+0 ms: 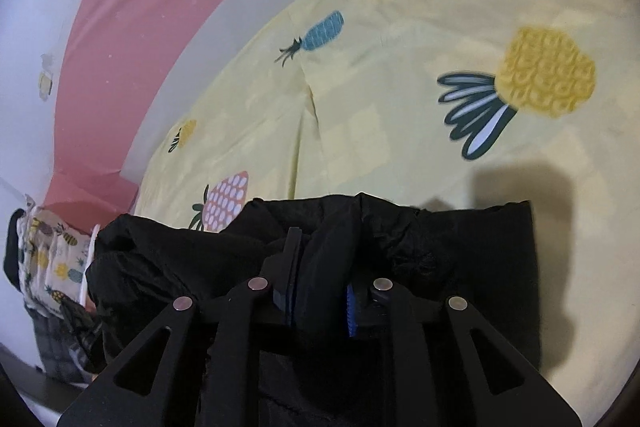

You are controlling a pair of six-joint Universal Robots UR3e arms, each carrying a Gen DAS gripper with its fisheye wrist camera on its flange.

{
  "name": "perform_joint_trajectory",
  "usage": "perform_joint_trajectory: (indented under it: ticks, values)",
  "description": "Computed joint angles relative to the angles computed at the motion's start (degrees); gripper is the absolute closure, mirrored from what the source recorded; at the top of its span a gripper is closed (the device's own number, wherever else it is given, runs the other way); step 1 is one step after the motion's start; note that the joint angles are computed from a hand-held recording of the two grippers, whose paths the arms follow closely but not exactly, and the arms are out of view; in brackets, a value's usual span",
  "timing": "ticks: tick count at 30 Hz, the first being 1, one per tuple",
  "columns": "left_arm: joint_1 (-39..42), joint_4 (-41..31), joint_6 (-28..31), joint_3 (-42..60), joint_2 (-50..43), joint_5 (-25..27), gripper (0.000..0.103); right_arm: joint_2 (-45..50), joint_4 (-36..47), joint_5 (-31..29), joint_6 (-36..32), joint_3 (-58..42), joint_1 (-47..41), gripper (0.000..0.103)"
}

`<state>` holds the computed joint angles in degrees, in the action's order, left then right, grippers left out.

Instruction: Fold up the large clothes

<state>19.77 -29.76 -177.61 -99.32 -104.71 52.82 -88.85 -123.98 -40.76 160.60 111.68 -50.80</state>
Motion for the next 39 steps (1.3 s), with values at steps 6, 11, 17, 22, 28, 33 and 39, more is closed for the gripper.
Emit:
perform_joint_trajectory:
  ticks: [6,11,17,22,28,33,39]
  values:
    - [1.5,-3.3,1.5,0.1,1.6,-2.6,0.080,-3.0,30.3,11.1,-19.2,-7.2,-9.5,0.063]
    - [3.8,-10.2,0.5,3.8,2.5,-7.6,0.060,-3.4,56.9,17.4,-34.9,-15.8,-16.7,0.047]
    - [6.2,-6.1,-2.7,2.4,7.1,-9.4,0.026,-16.8,35.5,17.6,-23.4,-4.2,-18.8,0.047]
    - [7.2,-6.5,1.0,0.8,10.4,-7.2,0.022,-20.0,21.9,11.1,-23.0,0.6,-13.3,0.047]
    - [1.3,-22.4,11.7,13.1,0.3,1.3,0.021,-7.0,12.1,2.3,-20.2,-3.6,-6.5,0.047]
    - [-1.6,-23.0,10.2,18.3,-6.2,4.6,0.022,2.8,13.4,-1.6,-18.6,-11.2,-1.6,0.047]
    - [-5.2,-10.4,6.0,15.2,-7.2,11.5,0.044,1.4,-4.4,-11.6,-7.0,-8.1,5.2,0.103]
